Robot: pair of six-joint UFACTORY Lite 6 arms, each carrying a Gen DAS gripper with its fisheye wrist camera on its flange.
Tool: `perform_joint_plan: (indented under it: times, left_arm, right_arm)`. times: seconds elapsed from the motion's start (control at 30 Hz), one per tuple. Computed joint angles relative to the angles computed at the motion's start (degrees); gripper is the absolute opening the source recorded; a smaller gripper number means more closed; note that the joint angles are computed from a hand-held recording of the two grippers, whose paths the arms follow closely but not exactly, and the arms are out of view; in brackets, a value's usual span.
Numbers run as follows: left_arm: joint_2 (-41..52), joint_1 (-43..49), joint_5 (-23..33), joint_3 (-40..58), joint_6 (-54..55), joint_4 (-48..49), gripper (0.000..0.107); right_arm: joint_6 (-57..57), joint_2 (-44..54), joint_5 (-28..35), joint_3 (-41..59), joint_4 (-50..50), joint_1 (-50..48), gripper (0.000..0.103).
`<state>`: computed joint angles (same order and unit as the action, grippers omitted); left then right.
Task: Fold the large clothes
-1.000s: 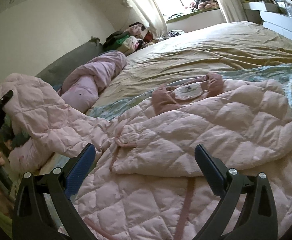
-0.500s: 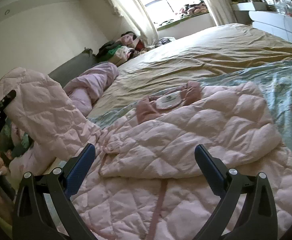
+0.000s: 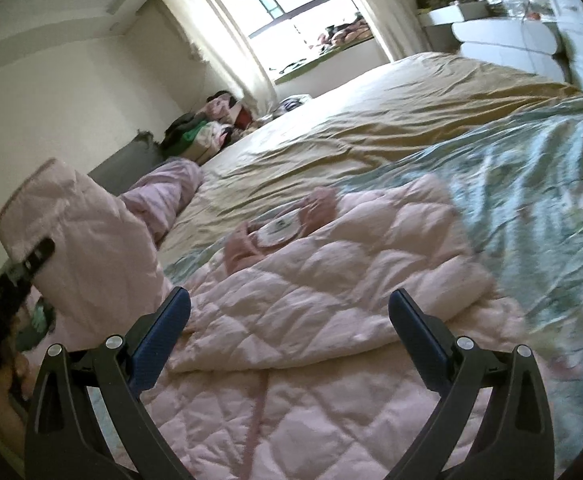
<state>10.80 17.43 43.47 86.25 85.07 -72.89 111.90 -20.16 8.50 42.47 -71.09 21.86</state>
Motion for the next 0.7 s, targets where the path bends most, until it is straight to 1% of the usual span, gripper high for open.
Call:
perform_joint_plan:
  times: [0.03,0.1,0.17,0.23,0.27,0.37,0.5,0.57,0.63,0.7]
  left_arm:
    - [-0.8,-1.0,-0.7,-1.8,1.1,-0.3,0.012]
    - [-2.3,-3.5,-2.8,-6.1,5.0,-1.3,0.012]
    - [-3.6,-5.7,-4.7,-9.8,7.9,-1.6,0.012]
    - [-4.8,-8.4,-7.7,-14.4,12.1,-2.3,0.012]
    - [-5.0,-9.2,-8.7,-16.0,13.8,-2.7,0.012]
    - [-5.5,-11.3,-12.1,-20.4,16.6,-3.6,0.013]
    - [-5.9,-13.2,-14.3,-25.1,18.6,-3.0,0.015]
    - [-7.2,-14.8,-16.2,-28.6,23.5,-4.6,0.018]
    - [-8.8,-16.8,-19.2,-32.1,28.1,-7.6,0.019]
    - [-9.1,-18.0,-20.6,-33.6,28.0,-6.2,0.028]
  right_arm:
    - [-2.9,-1.0,-0.1,-0.7,2.7,-0.8,0.099]
    - [-4.4,-3.7,-0.1,-2.9,4.2,-2.6,0.099]
    - [-12.8,-6.4,0.3,-4.9,11.9,-4.5,0.099]
    - [-18.1,-7.8,0.8,-6.1,16.5,-5.6,0.099]
    - [-18.7,-8.3,1.1,-6.6,17.0,-5.8,0.099]
    - [-24.8,-9.7,1.0,-8.3,23.0,-7.7,0.099]
    - [-30.4,-9.5,-0.4,-9.5,29.2,-9.8,0.099]
    - [-30.9,-9.2,-0.6,-9.5,29.7,-9.7,0.099]
    - [-28.9,-8.7,-0.4,-9.1,27.7,-9.1,0.099]
    - [-30.1,-7.9,-0.4,-8.5,28.7,-8.5,0.099]
